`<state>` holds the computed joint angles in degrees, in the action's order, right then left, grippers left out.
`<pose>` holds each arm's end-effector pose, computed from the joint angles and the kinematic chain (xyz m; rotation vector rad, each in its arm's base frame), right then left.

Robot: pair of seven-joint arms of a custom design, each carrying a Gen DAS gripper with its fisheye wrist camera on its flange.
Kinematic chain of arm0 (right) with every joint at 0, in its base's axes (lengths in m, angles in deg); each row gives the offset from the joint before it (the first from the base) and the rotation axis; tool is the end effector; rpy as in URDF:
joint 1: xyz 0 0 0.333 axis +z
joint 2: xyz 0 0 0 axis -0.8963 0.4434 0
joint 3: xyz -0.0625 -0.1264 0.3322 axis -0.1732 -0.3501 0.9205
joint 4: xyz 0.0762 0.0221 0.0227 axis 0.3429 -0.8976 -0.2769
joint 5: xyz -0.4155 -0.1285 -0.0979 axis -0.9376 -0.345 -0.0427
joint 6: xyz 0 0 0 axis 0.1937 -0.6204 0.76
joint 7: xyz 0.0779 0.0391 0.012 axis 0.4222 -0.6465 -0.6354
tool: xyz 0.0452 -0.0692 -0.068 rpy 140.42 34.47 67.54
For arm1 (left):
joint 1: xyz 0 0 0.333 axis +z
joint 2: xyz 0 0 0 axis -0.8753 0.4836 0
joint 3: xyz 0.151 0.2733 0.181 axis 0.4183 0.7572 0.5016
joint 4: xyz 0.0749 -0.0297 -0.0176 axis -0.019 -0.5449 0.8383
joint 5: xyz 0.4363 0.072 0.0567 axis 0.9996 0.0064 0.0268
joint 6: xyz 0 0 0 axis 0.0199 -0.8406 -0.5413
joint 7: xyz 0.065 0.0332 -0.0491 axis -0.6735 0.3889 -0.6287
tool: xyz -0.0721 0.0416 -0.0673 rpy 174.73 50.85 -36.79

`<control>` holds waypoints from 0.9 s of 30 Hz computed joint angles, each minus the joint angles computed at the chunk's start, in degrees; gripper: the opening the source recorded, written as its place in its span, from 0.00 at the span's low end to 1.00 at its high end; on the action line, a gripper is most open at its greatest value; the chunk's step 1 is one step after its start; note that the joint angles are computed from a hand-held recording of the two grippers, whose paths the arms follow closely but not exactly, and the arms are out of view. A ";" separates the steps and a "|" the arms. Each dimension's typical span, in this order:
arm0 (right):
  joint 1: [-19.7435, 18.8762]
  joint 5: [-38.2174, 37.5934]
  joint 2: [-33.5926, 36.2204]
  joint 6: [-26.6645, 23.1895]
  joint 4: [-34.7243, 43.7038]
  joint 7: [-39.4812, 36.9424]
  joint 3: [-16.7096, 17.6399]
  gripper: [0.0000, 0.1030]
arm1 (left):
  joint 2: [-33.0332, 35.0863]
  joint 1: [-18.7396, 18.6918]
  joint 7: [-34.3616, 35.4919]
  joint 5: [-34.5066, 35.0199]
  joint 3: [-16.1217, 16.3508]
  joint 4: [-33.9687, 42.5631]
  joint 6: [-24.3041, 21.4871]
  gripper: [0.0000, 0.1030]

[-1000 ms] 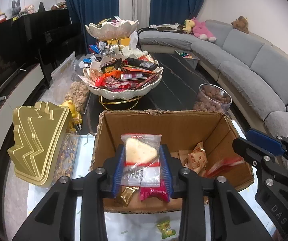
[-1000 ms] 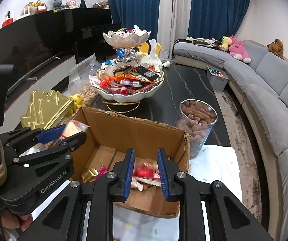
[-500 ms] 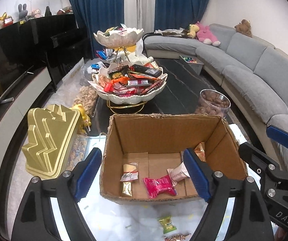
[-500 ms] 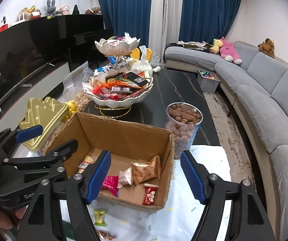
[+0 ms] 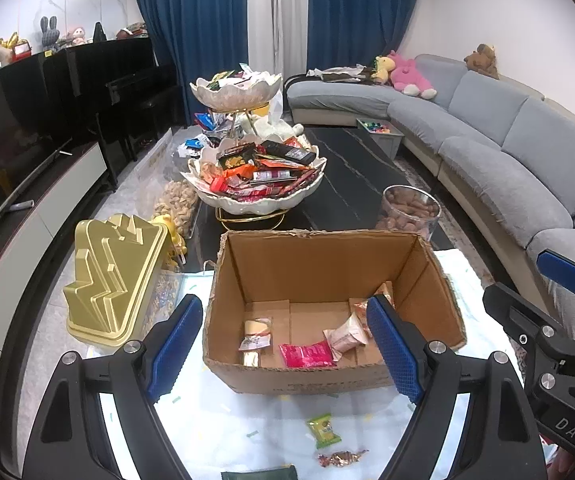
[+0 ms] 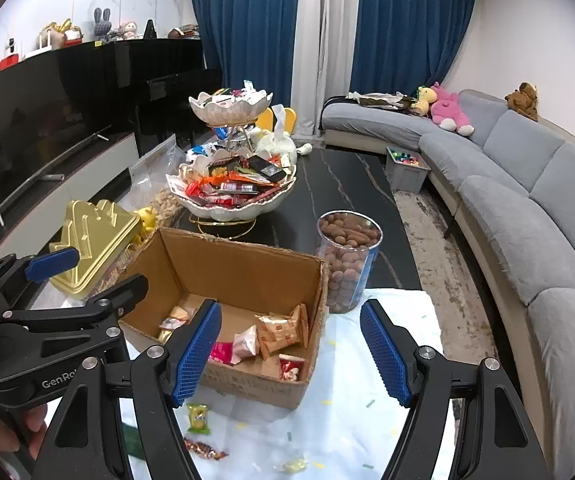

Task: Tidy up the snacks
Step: 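Withdraw both tools from the box toward the loose candies on the cloth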

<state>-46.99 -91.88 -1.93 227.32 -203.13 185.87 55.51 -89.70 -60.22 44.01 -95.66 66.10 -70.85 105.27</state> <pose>0.4424 0.2506 0.6589 -1.7904 1.6283 -0.7824 0.4697 -0.0847 0.6389 -1.6309 1.8739 -0.7888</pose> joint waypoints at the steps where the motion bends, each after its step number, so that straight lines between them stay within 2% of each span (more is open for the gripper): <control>1: -0.06 -0.09 -0.32 -0.04 -0.14 0.15 0.09 0.71 | -0.36 0.10 -0.16 0.17 -0.14 -0.12 -0.14 0.82; 27: -0.23 0.25 -7.82 -1.14 -7.51 0.73 0.48 0.71 | -7.74 -0.53 -3.01 1.26 -1.99 -6.76 -1.54 0.82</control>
